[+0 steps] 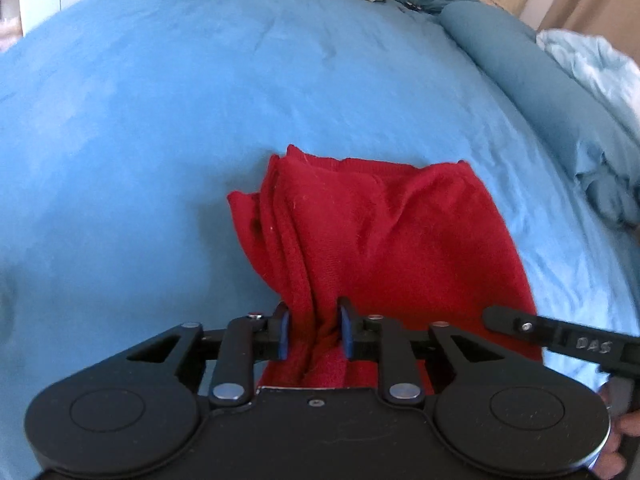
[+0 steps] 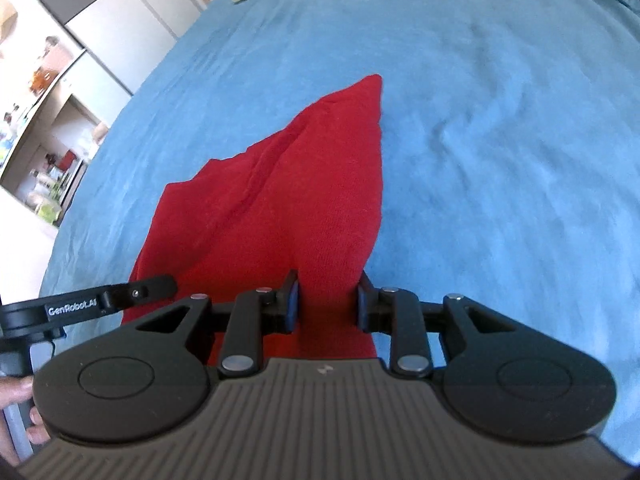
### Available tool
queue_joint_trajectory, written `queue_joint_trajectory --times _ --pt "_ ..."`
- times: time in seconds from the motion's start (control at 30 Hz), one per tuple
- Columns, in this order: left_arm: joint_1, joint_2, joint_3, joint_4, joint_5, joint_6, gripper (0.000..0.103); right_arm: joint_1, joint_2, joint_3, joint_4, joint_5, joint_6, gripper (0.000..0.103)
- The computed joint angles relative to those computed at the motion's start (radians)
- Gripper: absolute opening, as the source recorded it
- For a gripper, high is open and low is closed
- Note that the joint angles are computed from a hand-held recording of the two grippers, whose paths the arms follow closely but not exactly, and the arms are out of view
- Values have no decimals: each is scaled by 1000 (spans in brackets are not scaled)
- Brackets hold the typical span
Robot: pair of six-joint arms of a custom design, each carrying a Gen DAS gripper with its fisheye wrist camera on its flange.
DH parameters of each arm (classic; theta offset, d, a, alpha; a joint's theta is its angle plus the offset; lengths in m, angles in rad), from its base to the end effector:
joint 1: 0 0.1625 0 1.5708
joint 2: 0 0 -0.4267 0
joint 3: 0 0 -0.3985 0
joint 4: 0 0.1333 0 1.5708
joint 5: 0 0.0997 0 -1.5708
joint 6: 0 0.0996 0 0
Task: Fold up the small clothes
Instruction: 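Grasp the bundle edge with both grippers and fold it over once more, then open both grippers and withdraw from the folded red square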
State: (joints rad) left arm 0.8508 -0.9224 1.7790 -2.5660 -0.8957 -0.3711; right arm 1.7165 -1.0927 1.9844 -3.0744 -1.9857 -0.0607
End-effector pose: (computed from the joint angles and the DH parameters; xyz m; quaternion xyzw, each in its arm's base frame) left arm -0.2672 -0.6012 0.1383 0.1408 0.9310 -0.2273 0.2485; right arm 0.1765 -0.5609 0.2139 0.0344 -0.9345 0.3028 0.1837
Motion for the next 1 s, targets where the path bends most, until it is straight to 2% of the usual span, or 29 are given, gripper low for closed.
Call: queue_joint_trajectory --times 0.03,0.07,0.1,0.13,0.17,0.3,0.4,0.5,0.6,0.67,0.77,0.87,0.93,1.0 --pt "-8 3 -3 15 24 -7 41 7 -9 2 9 -8 -16 57" --pt "-14 3 -6 24 42 -12 51 12 -26 18 9 -12 -33 72" --pt "-21 0 -2 21 66 -16 56 18 -35 29 -8 -18 -62 82" --pt "-26 -7 8 15 91 -17 67 26 -36 34 -27 -36 -87 84" --pt "-27 -25 27 6 112 -5 72 37 -28 24 -25 -57 -98 84" --pt "-26 -37 74 -64 172 47 77 28 -26 46 -84 -112 -129 84" --pt "-9 -36 111 -138 169 109 77 -11 -18 82 -173 -74 -121 84" --pt "10 -26 153 -247 158 201 80 -43 6 120 -284 -57 -155 85" --pt "27 -6 192 -401 143 302 81 -86 29 168 -426 14 -195 88" --pt "32 4 207 -473 141 337 83 -92 46 186 -502 30 -251 88" --pt "17 7 227 -529 163 347 82 -94 42 203 -543 57 -273 89" --pt "-34 -26 260 -550 214 331 77 -60 -1 226 -535 50 -270 86" --pt "-79 -80 285 -513 234 274 77 6 -38 250 -548 -2 -300 86" --pt "-150 -151 315 -443 294 212 78 86 -78 270 -546 -69 -312 86"
